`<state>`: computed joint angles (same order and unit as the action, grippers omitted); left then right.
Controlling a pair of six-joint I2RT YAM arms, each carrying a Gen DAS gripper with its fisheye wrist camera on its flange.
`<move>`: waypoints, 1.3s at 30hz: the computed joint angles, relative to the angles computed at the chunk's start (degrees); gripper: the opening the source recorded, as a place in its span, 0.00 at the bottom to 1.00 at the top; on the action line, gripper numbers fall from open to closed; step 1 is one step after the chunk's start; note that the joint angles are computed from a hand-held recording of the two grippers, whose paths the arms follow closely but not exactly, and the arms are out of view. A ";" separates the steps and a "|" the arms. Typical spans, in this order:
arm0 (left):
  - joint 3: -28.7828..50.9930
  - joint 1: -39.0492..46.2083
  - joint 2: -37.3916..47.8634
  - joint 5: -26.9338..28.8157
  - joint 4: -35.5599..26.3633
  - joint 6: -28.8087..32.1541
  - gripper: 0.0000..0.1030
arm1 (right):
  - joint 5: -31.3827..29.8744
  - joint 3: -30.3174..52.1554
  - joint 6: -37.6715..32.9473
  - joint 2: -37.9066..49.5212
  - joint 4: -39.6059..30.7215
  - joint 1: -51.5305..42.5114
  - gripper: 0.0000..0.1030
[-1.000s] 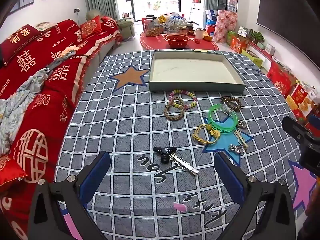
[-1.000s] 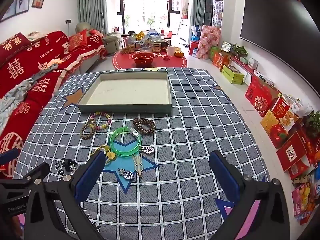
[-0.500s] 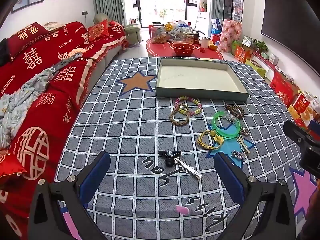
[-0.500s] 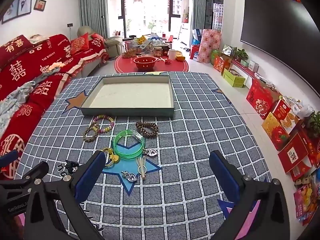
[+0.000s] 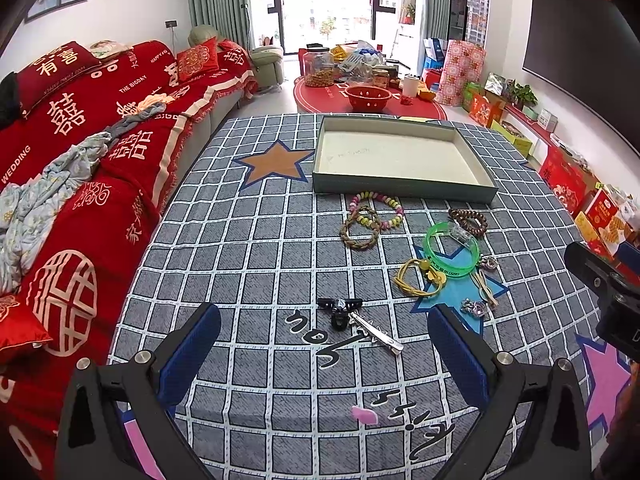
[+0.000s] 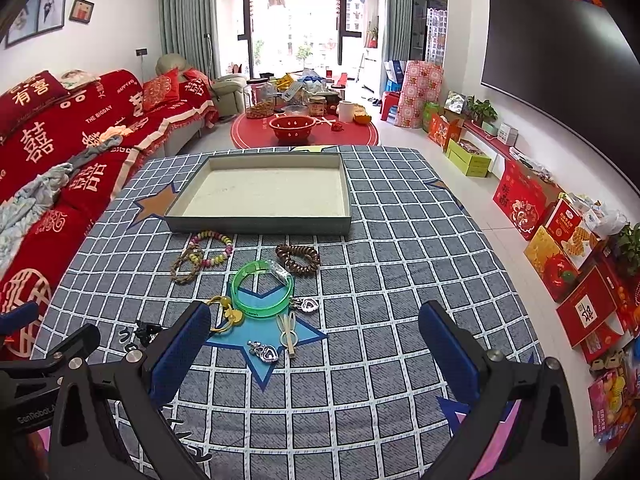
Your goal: Organize jewelry
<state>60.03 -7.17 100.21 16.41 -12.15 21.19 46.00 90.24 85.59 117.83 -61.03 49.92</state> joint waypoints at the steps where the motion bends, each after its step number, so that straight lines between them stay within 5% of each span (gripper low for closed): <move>1: 0.00 0.01 0.00 0.07 -0.06 0.03 1.00 | 0.05 0.02 0.03 -0.01 -0.02 0.04 1.00; 39: -1.69 1.01 -0.87 0.46 0.01 1.32 1.00 | -0.18 1.11 1.65 0.68 -1.25 0.89 1.00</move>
<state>58.34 -6.16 99.35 16.87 -12.14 22.51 45.83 91.34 87.24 118.51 -62.28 50.81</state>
